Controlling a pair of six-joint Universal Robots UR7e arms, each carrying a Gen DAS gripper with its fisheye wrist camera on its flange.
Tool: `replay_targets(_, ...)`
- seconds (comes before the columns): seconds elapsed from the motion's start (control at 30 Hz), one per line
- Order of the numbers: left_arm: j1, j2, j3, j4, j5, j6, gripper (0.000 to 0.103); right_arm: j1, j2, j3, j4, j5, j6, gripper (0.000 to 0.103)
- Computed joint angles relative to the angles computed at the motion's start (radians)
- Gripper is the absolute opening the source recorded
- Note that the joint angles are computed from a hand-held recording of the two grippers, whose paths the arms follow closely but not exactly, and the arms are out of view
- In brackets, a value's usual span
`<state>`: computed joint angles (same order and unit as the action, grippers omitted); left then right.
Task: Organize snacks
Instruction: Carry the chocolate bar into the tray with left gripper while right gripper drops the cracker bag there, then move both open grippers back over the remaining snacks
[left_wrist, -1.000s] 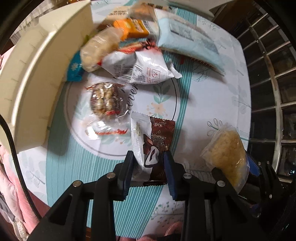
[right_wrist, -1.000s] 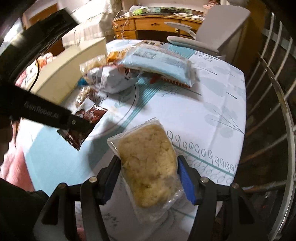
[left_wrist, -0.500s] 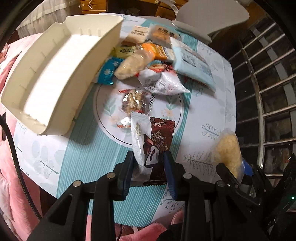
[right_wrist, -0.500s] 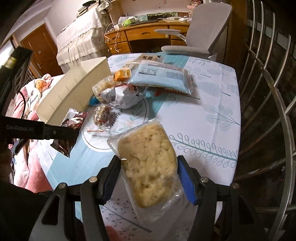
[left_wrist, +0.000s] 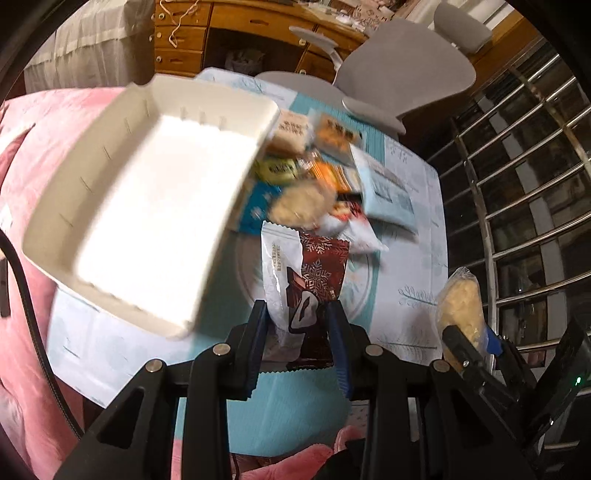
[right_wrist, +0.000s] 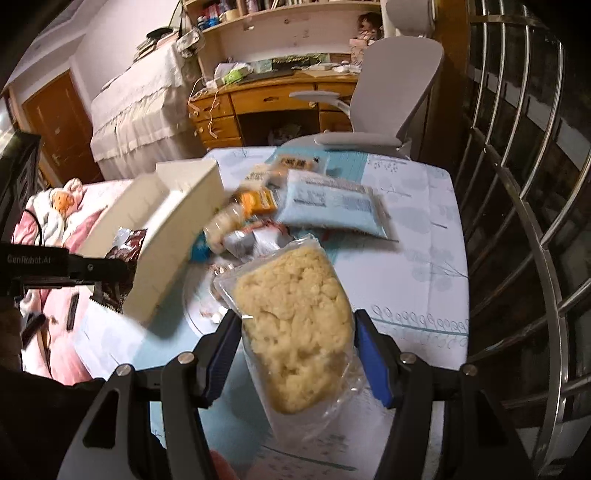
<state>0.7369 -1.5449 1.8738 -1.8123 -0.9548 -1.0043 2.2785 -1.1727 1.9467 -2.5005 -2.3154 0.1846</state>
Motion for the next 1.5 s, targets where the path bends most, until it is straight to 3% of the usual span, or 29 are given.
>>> replay_targets(0.43, 0.117, -0.141, -0.074, 0.077, 0.049, 0.233, 0.031, 0.094, 0.247, -0.184, -0.095, 0.036, 0.168, 0.061)
replay_targets(0.73, 0.192, -0.165, -0.165, 0.174, 0.106, 0.386, 0.031, 0.136, 0.419, -0.313, -0.158, 0.078, 0.194, 0.061)
replay_targets(0.97, 0.237, -0.175, -0.202, 0.2, 0.115, 0.438, 0.032, 0.16, 0.516, -0.396, -0.183, 0.112, 0.149, 0.061)
replay_targets(1.0, 0.24, -0.175, -0.205, 0.209, 0.121, 0.435, 0.036, 0.161, 0.526, -0.403, -0.189, 0.118, 0.136, 0.062)
replay_targets(1.03, 0.239, -0.168, -0.21, 0.226, 0.131, 0.421, 0.053, 0.162, 0.534, -0.408, -0.196, 0.126, 0.12, 0.062)
replay_targets(1.1, 0.24, -0.159, -0.221, 0.271, 0.156, 0.378, 0.066, 0.159, 0.545, -0.422, -0.181, 0.14, 0.114, 0.064)
replay_targets(1.2, 0.247, -0.162, -0.222, 0.276, 0.148, 0.378, 0.066, 0.162, 0.547, -0.428, -0.133, 0.131, 0.148, 0.069)
replay_targets(1.5, 0.245, -0.143, -0.197, 0.307, 0.098, 0.429, 0.067, 0.165, 0.513, -0.384, -0.052, 0.09, 0.255, 0.07)
